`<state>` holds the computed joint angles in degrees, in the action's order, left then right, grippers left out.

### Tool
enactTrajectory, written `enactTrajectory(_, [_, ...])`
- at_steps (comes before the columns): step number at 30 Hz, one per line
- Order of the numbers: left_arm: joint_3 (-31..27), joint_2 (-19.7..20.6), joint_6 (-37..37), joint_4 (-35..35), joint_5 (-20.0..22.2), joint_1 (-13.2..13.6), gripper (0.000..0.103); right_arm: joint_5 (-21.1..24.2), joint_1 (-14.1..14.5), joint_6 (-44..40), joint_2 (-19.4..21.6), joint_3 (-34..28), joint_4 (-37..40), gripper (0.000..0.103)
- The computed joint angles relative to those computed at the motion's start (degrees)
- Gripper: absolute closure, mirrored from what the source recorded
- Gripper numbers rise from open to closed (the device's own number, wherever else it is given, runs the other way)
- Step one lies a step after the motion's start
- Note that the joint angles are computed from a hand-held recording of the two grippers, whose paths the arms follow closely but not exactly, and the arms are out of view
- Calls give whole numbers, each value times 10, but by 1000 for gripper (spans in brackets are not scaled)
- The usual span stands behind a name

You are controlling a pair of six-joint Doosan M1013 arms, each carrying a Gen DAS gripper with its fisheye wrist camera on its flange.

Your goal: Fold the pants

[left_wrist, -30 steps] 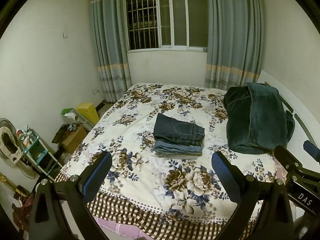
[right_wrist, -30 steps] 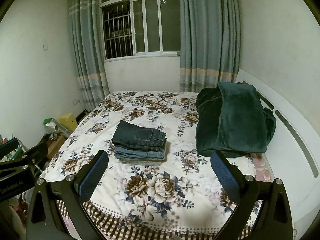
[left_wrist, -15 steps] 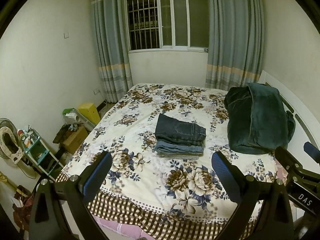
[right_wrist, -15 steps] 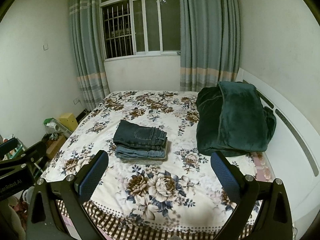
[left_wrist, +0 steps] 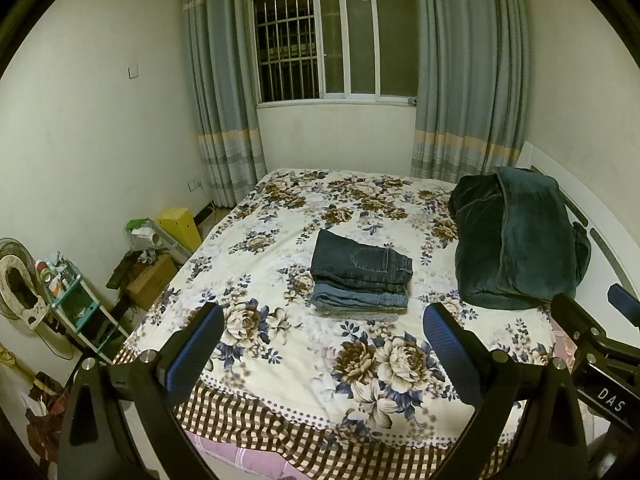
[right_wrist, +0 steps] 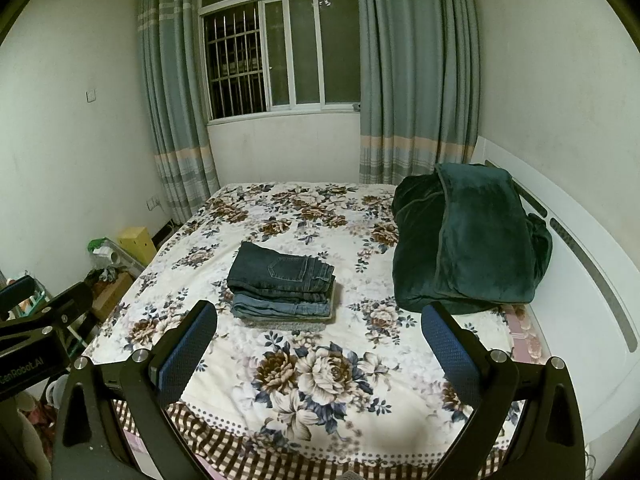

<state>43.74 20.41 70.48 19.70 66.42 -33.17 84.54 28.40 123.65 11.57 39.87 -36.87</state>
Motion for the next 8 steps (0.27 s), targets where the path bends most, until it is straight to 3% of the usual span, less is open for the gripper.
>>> enactTrajectory(8, [2, -1, -4, 7, -2, -1, 1, 1, 1, 1, 0, 1, -1, 0])
